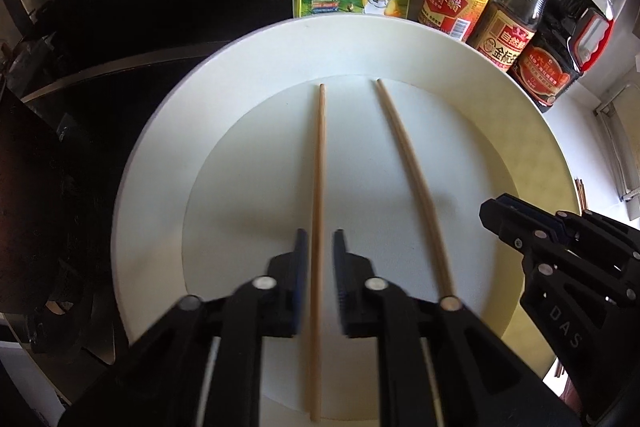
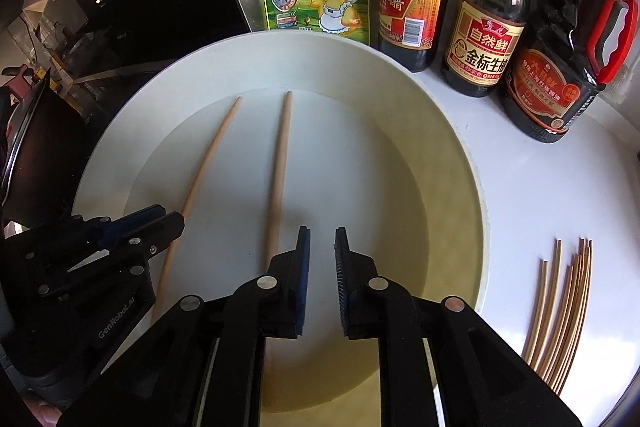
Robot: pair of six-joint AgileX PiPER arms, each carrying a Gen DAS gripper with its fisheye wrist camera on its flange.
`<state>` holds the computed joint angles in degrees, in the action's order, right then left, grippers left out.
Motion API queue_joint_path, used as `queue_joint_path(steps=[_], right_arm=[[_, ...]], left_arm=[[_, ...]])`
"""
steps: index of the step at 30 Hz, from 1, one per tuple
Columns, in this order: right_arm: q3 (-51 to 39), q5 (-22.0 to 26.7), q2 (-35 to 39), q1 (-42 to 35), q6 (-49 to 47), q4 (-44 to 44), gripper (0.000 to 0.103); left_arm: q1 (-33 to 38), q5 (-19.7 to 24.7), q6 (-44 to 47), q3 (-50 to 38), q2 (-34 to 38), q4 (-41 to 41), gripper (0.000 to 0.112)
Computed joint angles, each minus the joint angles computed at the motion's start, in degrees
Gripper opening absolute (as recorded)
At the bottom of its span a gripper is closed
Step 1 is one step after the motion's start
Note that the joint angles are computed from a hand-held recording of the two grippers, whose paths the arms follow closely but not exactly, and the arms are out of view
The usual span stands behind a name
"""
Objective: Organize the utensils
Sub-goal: 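Carry the chopstick over the white basin and open the right gripper, then move the right tool back to the chopsticks on the counter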
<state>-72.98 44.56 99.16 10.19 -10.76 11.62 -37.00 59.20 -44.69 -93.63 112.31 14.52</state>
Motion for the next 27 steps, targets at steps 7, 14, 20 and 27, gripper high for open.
queue_joint_path(steps=[7, 14, 20, 27], right_arm=[[3.8, -1.8, -4.8, -1.1, -1.3, 0.9, 0.028], [7.4, -2.0, -9.1, -2.5, -1.6, 0.3, 0.039], [12.0, -3.2, -14.6, -4.0, -1.0, -1.1, 0.052], [16.6, -2.7, -20.4, -7.3, -2.8, -0.1, 0.056]], left_arm=[[-0.4, -0.2, -3.5, 2.4, -3.3, 4.1, 0.058], [-1.2, -1.5, -5.6, 6.2, -6.8, 5.8, 0.072], [-4.2, -0.6, -11.3, 8.1, -9.1, 10.3, 0.087], [-8.8, 1.5, -15.0, 8.5, -10.9, 13.5, 0.089]])
